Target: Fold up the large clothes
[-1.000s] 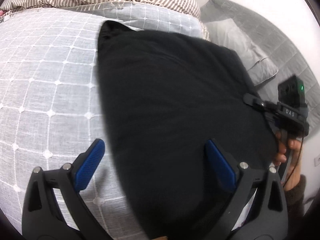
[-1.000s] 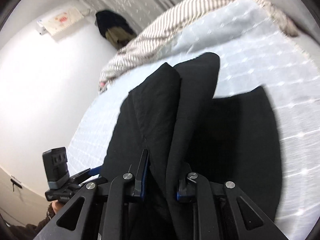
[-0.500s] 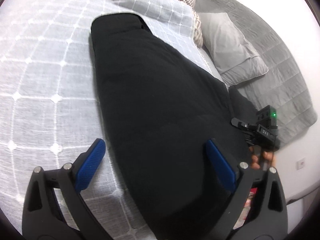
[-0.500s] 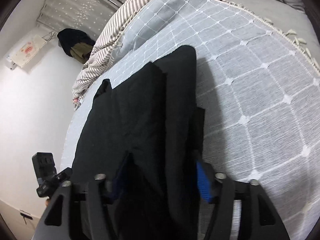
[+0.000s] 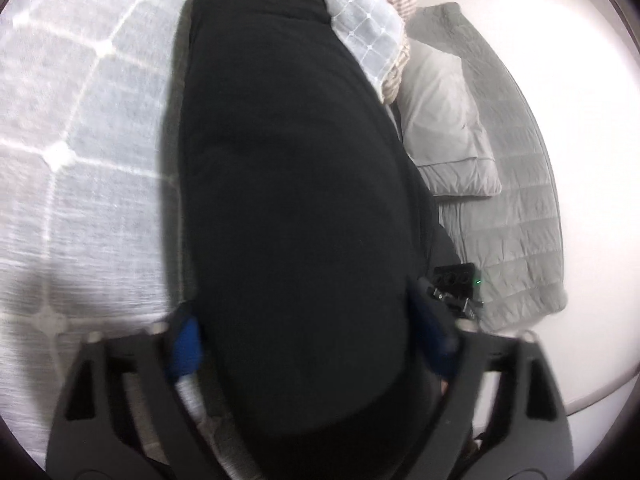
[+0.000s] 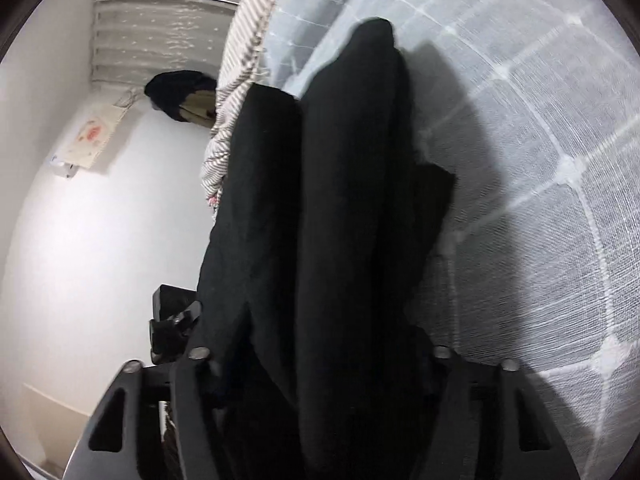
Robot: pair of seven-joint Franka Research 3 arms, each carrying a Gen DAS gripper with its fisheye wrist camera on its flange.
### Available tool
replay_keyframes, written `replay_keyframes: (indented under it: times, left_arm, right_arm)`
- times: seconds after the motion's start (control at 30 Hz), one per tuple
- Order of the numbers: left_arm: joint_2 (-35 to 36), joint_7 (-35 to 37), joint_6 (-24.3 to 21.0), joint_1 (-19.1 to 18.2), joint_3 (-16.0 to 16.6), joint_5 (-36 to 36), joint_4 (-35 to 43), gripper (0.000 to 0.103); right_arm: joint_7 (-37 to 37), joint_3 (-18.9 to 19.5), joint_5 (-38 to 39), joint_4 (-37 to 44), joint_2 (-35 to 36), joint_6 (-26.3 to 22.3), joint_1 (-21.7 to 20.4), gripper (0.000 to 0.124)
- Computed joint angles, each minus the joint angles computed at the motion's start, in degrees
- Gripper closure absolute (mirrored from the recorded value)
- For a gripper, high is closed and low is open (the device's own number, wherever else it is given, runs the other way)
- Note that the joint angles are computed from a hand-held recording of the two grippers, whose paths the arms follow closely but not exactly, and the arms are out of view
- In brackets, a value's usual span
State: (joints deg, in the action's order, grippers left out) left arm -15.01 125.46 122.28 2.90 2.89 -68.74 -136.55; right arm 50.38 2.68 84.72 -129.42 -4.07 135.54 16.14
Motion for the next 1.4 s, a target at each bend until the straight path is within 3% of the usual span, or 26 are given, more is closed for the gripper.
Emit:
replay_keyframes:
  times: [0.27,0.57,0.83,0.9,0.97,1.0,1.1,1.2,1.23,1.3,1.4]
  left_arm:
    - [-3.95,-1.09,1.20,2.00,2.51,4.34,0.82,0.031]
    - [-3.20,-1.41,-1.22,8.65,8.65,10.37,6.45,0.031]
    - [0.91,3.06,-1.02,14.31,12.10,10.28,9.79,0.030]
    - [3.92,2.62,-0.59,16.04,11.49,11.43,10.27,0.026]
    - [6.42,-0.79,1.88,18.21,8.96,15.55,9.39,0.024]
    - [6.04,1.44,2.84,18.03,9.53,12.95,7.71,0.024]
    - [2.81,5.20,4.63,19.02,9.30,8.39,4.01,0.024]
    - [-3.79,6.74,11.61,18.55,8.12,10.28,-0.77,0.024]
    - [-6.09,6.80,14.18,17.81,7.62,10.93,-2.43,0.024]
    - [-10.70,7.61,17.83,16.67,7.41,12.06,-5.64,0.024]
    - [-15.00,9.89,20.52,14.47,8.63,12.67,-8.27,0.024]
  right_arm:
    - [-2.92,2.84,3.07,5.07,0.11,4.99,4.07,0.076]
    - [-0.80,7.78,-0.37,24.87,14.33,8.81,8.52,0.076]
    - [10.46,12.71,-15.22,51.00,34.86,9.46,11.92,0.075]
    - [17.81,11.12,-22.92,56.61,39.54,8.77,13.97,0.069]
    - [31.64,6.25,-34.32,61.68,43.85,6.77,17.56,0.060]
    - [34.08,6.14,-36.12,62.06,44.85,5.88,17.37,0.058]
    - [29.23,11.46,-30.92,56.33,42.12,9.22,13.04,0.058]
    - [24.86,15.26,-28.40,48.98,36.81,11.46,8.93,0.058]
    - [23.09,14.79,-25.87,45.26,33.75,11.09,8.32,0.058]
    - [23.81,17.89,-26.01,42.44,31.10,13.24,6.49,0.058]
    - [20.56,17.37,-20.43,37.51,26.29,11.90,6.89,0.058]
